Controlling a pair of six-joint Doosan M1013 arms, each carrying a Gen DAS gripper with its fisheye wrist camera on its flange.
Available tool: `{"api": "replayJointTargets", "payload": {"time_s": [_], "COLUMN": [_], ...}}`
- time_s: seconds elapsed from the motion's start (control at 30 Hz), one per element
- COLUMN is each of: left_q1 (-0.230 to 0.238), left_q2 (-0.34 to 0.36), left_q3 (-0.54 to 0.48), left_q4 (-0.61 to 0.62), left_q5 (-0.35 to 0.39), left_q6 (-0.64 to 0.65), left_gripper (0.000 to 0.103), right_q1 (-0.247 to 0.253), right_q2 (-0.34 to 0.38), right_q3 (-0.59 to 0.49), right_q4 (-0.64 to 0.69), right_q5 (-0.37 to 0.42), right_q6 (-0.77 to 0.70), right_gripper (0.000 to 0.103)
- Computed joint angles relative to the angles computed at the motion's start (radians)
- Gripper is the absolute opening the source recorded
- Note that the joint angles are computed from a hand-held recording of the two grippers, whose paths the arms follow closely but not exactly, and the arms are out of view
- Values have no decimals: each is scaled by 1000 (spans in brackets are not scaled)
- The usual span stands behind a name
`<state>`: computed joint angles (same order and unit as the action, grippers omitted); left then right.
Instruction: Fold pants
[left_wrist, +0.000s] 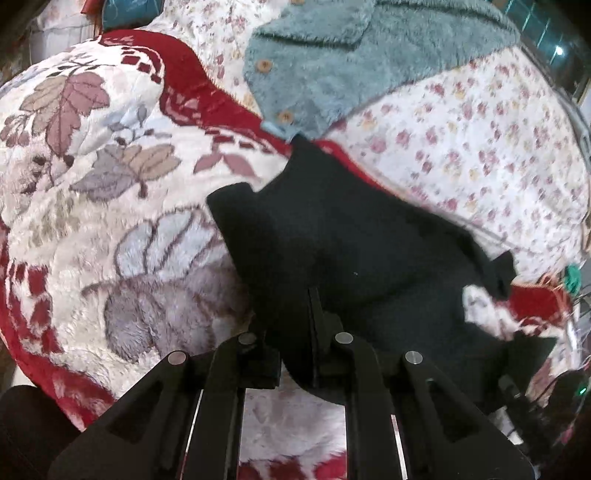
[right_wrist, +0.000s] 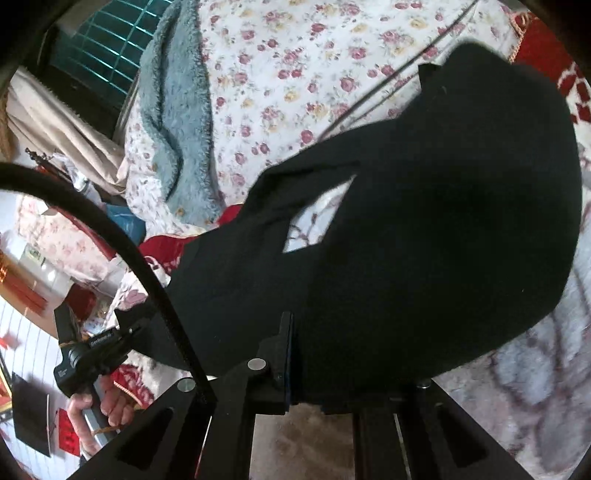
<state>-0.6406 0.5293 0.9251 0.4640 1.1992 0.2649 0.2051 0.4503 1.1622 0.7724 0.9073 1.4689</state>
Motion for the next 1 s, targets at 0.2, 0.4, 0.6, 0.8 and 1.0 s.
{"api": "replayJointTargets", "payload": {"time_s": [0.2,0.4,0.6,0.8,1.0], "left_q1": [-4,-46,-70,-65,-56], "left_q2": [-22,-49,-43,39,241], "left_q3": [32,31,-17,-154,-489], "left_q4": [8,176,182,-12,-313], "left_q5": [-19,83,51,-55,-21], "left_q6": [-5,-63,38,267,579], "left_gripper": [29,38,38,38,38], "right_q1": [-25,-82,-133,-163,-193], "right_q2": [-4,-64,-124,-89,-19], "right_q3": [-17,61,122,71,-3], "right_q4": [20,115,12,-129,-120], "right_q5": [68,90,6,-33,-12], "right_q6": [-12,-92,-6,181,220], "right_gripper": [48,48,48,48,48]}}
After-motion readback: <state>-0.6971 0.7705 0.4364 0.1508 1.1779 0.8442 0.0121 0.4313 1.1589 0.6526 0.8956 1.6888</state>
